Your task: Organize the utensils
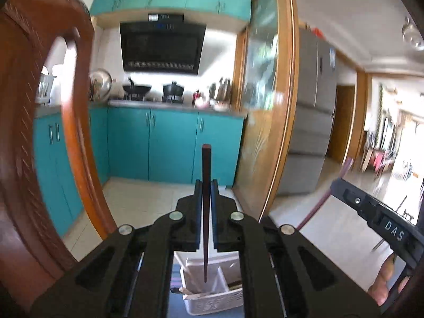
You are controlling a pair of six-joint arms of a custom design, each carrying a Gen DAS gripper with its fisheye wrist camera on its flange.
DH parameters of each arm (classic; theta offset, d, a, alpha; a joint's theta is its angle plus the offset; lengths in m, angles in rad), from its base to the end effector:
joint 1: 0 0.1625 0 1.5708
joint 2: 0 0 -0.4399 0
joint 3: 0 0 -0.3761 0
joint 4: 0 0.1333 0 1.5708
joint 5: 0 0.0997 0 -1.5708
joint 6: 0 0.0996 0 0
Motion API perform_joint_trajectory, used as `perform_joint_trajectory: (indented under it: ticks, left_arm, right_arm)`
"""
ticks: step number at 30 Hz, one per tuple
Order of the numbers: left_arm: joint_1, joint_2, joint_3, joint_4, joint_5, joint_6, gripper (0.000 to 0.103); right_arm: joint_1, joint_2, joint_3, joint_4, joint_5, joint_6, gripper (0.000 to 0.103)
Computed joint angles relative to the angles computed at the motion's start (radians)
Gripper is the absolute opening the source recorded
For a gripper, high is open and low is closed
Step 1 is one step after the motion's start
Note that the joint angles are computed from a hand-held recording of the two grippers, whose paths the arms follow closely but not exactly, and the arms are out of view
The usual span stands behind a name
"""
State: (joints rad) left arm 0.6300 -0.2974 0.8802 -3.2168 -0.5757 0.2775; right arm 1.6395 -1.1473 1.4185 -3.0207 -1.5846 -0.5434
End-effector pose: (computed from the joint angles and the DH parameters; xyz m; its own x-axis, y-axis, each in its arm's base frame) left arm -0.5433 -0.6645 0.1452 -0.7705 0.0862 -0.6315 0.6279 0.2732 -0.7288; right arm 0.1778 -0.6626 0.5169 -0.8410 -0.2450 0.4823 -0.5387 0.2974 -0.7883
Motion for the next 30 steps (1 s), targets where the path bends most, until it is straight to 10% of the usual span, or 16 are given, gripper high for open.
perform_joint_trajectory:
  ticks: [11, 21, 26, 30]
  left_arm:
    - [0.056, 0.025, 0.024, 0.051, -0.019, -0.077, 0.014]
    - [-0.066, -0.127, 0.456, -0.313, 0.099, -0.019, 0.08]
    - [-0.129, -0.177, 0.657, -0.347, 0.187, -0.126, 0.094]
    - [-0.166, -0.202, 0.775, -0.322, 0.216, -0.232, 0.099]
  right_arm:
    - [-0.038, 0.062, 0.053, -0.012, -0.09, -0.043, 0.009]
    - [-0.062, -0.169, 0.383, -0.186, 0.004, -0.084, 0.072]
    - [-0.1, -0.266, 0.571, -0.33, -0.006, -0.116, 0.099]
    - [-0.113, -0.303, 0.706, -0.483, -0.016, -0.236, 0.1]
